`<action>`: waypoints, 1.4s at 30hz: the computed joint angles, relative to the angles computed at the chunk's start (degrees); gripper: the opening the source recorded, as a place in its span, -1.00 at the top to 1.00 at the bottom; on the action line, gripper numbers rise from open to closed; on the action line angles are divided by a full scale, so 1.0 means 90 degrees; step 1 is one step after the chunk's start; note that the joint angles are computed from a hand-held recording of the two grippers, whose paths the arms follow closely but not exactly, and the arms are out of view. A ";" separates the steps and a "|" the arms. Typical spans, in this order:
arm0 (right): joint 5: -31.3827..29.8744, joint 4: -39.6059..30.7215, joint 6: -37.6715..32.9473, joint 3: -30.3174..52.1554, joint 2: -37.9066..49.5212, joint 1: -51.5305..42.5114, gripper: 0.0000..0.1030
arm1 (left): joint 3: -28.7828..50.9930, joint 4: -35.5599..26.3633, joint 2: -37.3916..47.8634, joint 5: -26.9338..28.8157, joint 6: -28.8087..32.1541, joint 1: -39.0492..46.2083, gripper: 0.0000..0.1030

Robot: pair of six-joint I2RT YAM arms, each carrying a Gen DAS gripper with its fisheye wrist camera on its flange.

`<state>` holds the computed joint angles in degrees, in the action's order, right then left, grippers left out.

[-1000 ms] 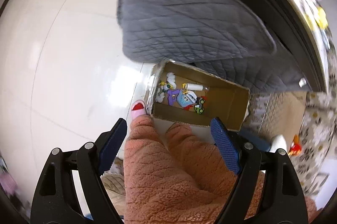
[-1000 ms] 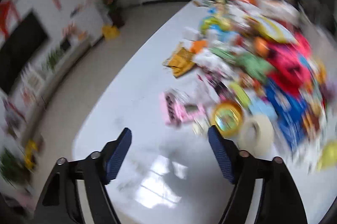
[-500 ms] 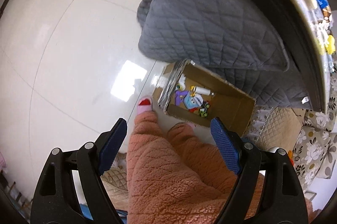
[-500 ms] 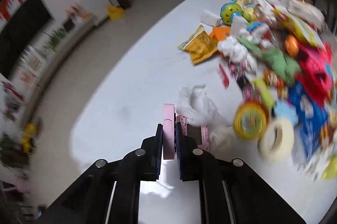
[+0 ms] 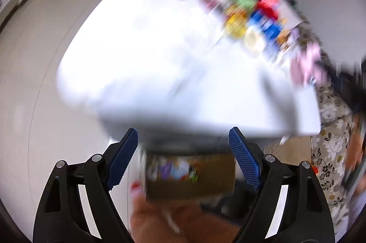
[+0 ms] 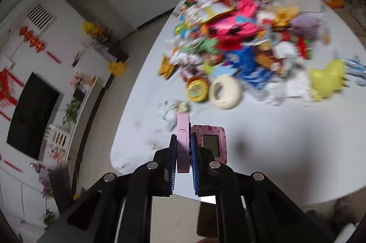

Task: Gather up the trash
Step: 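Grasp the pink handheld game with the right tool while the left tool grasps a white tissue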

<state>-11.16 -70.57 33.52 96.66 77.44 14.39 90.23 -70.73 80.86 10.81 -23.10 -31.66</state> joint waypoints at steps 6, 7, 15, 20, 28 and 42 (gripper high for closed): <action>0.0216 -0.0499 0.0009 -0.0223 -0.0715 -0.0276 0.78 | 0.2444 0.0126 0.2946 -0.0864 0.0454 -0.0401 -0.55; 0.0232 -0.0499 0.0031 -0.0247 -0.0745 -0.0276 0.78 | 0.2673 -0.0054 0.3158 -0.0885 0.0442 -0.0414 -0.54; 0.0307 -0.0529 0.0223 -0.0653 -0.1133 -0.0232 0.78 | 0.2899 -0.0060 0.3356 -0.0355 0.0650 0.0081 0.97; 0.0126 -0.0381 0.0107 -0.0713 -0.1000 -0.0224 0.78 | 0.3074 -0.0104 0.2824 0.0321 0.0752 0.0668 0.97; 0.0029 -0.0252 -0.0171 -0.0666 -0.0613 0.0132 0.78 | 0.4602 -0.1201 0.2033 0.0738 0.1317 0.1371 0.97; -0.0174 -0.0860 0.0532 -0.1416 -0.1436 0.1789 0.78 | -0.1619 -0.0762 -0.1787 0.0464 -0.0036 -0.1050 0.97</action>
<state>-12.72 -78.30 38.31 83.91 64.52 30.49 75.66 -77.58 64.78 14.99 -23.42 -41.11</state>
